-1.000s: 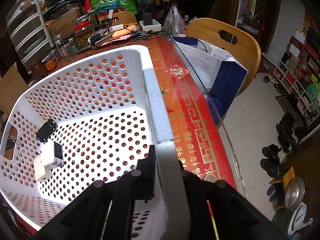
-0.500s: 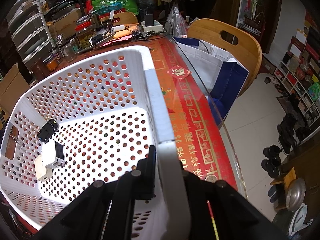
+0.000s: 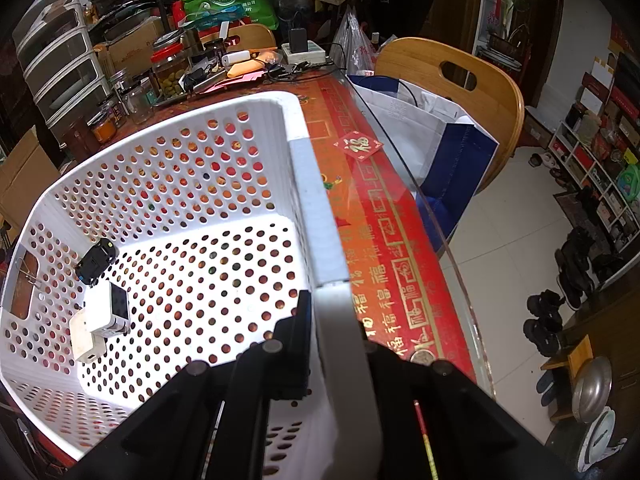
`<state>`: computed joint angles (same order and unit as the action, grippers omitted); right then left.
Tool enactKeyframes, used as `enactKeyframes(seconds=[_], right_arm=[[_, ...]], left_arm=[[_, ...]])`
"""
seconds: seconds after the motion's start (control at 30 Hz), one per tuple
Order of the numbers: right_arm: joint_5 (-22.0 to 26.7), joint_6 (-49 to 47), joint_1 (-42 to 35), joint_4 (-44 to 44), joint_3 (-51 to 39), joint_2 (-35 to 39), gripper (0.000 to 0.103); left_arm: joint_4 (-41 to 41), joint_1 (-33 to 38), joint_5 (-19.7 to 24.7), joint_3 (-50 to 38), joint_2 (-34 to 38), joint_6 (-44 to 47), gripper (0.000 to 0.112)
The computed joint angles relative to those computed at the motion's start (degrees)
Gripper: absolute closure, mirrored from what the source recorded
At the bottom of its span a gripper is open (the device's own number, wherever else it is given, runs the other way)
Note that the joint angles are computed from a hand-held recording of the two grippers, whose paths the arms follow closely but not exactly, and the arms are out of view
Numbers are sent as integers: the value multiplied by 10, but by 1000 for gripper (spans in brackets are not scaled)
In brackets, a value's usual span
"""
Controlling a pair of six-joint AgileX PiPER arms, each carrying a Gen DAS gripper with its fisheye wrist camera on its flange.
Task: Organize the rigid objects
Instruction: 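Lift the pink charger into the basket and open the left tool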
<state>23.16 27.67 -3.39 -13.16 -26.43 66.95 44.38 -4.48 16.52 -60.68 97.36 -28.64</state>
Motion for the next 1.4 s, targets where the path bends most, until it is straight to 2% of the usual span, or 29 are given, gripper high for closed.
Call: enactKeyframes(seconds=[0.17, 0.33, 0.4, 0.53, 0.63, 0.77, 0.97, 1.07, 1.23, 1.4], right_arm=[[2, 1, 1, -1, -3, 1, 98], [2, 2, 1, -2, -3, 2, 98], [6, 9, 3, -7, -5, 2, 98], [7, 5, 2, -4, -7, 1, 98], [8, -5, -1, 4, -9, 1, 98], [13, -1, 2, 1, -15, 3, 98], [12, -7, 1, 7, -15, 4, 98], [11, -11, 0, 10, -14, 3, 98], [5, -14, 1, 13, -9, 4, 98], [-6, -55, -13, 52, -4, 3, 98]], left_arm=[[52, -17, 1, 22, -41, -52, 87], [116, -58, 25, 35, -88, -114, 87], [121, -83, 49, 28, -102, -120, 86], [87, -134, 98, 4, -127, -96, 86], [47, -190, 150, -31, -127, -55, 86], [-99, -257, 242, -128, -75, 87, 86], [-236, -319, 371, -278, 61, 204, 86], [-264, -335, 431, -345, 138, 217, 86], [-291, -323, 472, -402, 222, 228, 86], [-291, -317, 533, -485, 296, 239, 86]])
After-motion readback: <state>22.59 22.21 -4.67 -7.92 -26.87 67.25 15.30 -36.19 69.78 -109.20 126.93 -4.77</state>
